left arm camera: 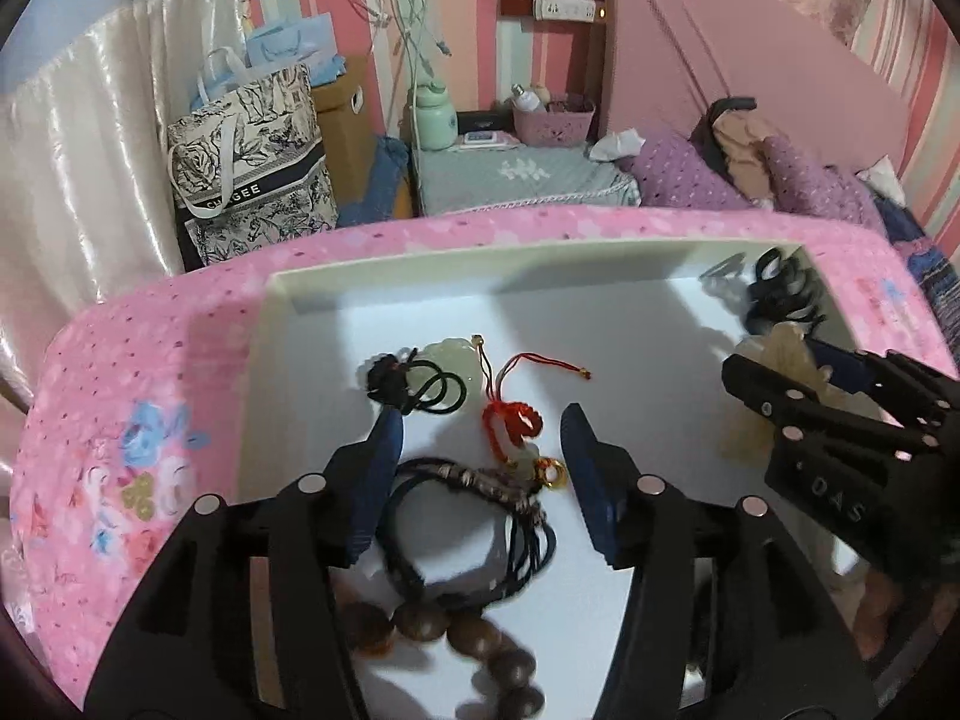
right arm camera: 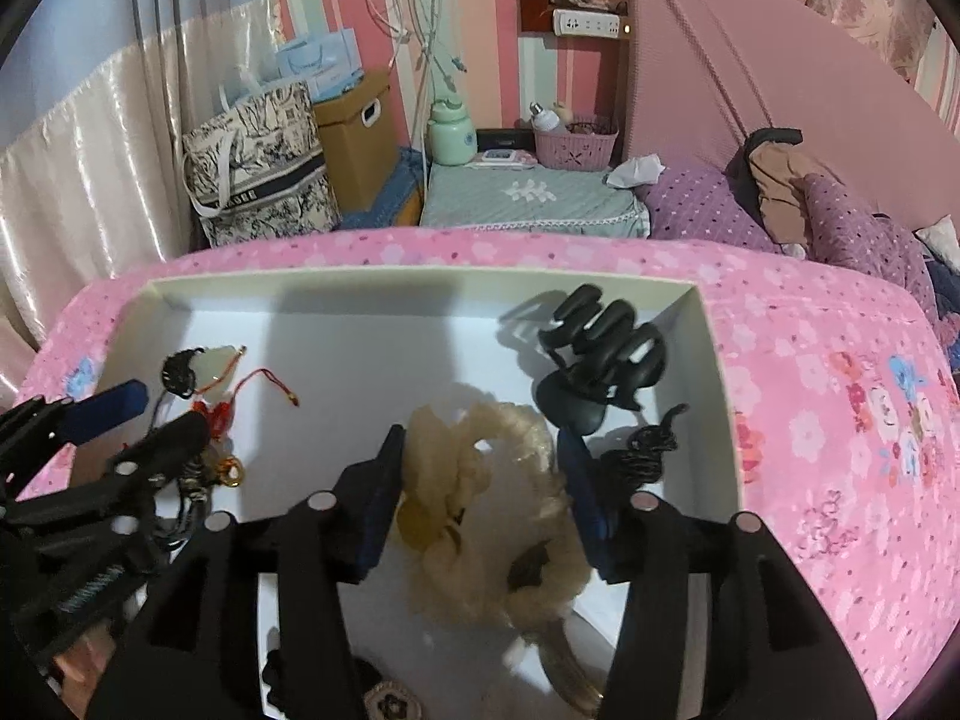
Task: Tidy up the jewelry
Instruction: 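Carry both held items into the white tray and open both grippers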
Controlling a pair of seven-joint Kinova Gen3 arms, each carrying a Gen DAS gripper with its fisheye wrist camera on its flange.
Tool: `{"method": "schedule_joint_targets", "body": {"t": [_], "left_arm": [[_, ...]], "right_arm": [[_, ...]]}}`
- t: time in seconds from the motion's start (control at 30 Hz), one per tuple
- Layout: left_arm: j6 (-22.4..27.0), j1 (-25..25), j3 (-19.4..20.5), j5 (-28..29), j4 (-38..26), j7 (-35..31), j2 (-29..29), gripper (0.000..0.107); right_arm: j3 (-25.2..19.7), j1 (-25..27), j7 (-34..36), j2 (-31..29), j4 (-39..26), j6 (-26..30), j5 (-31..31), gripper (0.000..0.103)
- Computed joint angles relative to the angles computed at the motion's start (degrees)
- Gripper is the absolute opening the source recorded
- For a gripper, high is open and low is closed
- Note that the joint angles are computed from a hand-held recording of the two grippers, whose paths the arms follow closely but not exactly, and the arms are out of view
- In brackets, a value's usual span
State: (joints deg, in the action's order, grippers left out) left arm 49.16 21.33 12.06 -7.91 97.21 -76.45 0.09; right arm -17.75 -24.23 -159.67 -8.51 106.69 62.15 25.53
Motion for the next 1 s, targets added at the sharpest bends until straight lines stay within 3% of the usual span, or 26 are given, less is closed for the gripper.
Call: {"method": "schedule_joint_targets", "body": {"t": [0.07,0.17,0.27,0.37,0.47,0.53,0.7,0.9,1.0], "left_arm": [[1.1,-0.7,-0.9,1.9,0.1,-1.8,-2.2,0.067],[2.4,-5.0,2.7,-1.4,1.7,-0.8,-8.1,0.082],[4.3,-3.4,-0.6,-0.2,2.8,-1.4,-13.6,0.091],[6.5,-4.8,-1.2,2.7,4.3,-3.7,-19.2,0.093],[8.0,-6.6,-1.4,5.1,6.1,-5.2,-24.6,0.1],[9.2,-5.8,-2.9,6.6,7.5,-5.4,-28.9,0.1],[12.5,-9.7,-1.5,9.7,8.7,-6.9,-36.6,0.1],[16.0,-11.0,-2.0,12.0,10.8,-8.3,-44.6,0.1],[15.7,-13.2,-1.0,11.7,12.5,-8.7,-48.5,0.1]], "right_arm": [[-0.6,-0.2,-0.3,-1.5,-0.4,1.3,0.2,0.066],[-3.2,-0.3,-1.2,-3.6,-1.9,4.9,1.2,0.075],[-7.4,-1.0,-3.6,-4.9,-4.6,11.0,2.9,0.083],[-12.1,-2.2,-6.5,-6.6,-7.7,17.6,4.0,0.093],[-19.2,-2.1,-10.2,-7.7,-10.5,24.6,5.3,0.094],[-22.9,-3.2,-12.8,-8.0,-12.3,28.8,5.7,0.095],[-34.7,-2.2,-20.3,-7.5,-16.8,38.2,7.2,0.097],[-49.7,4.8,-28.0,-7.9,-18.8,43.6,8.0,0.098],[-54.3,9.8,-28.4,-10.3,-18.6,43.1,8.0,0.098]]}}
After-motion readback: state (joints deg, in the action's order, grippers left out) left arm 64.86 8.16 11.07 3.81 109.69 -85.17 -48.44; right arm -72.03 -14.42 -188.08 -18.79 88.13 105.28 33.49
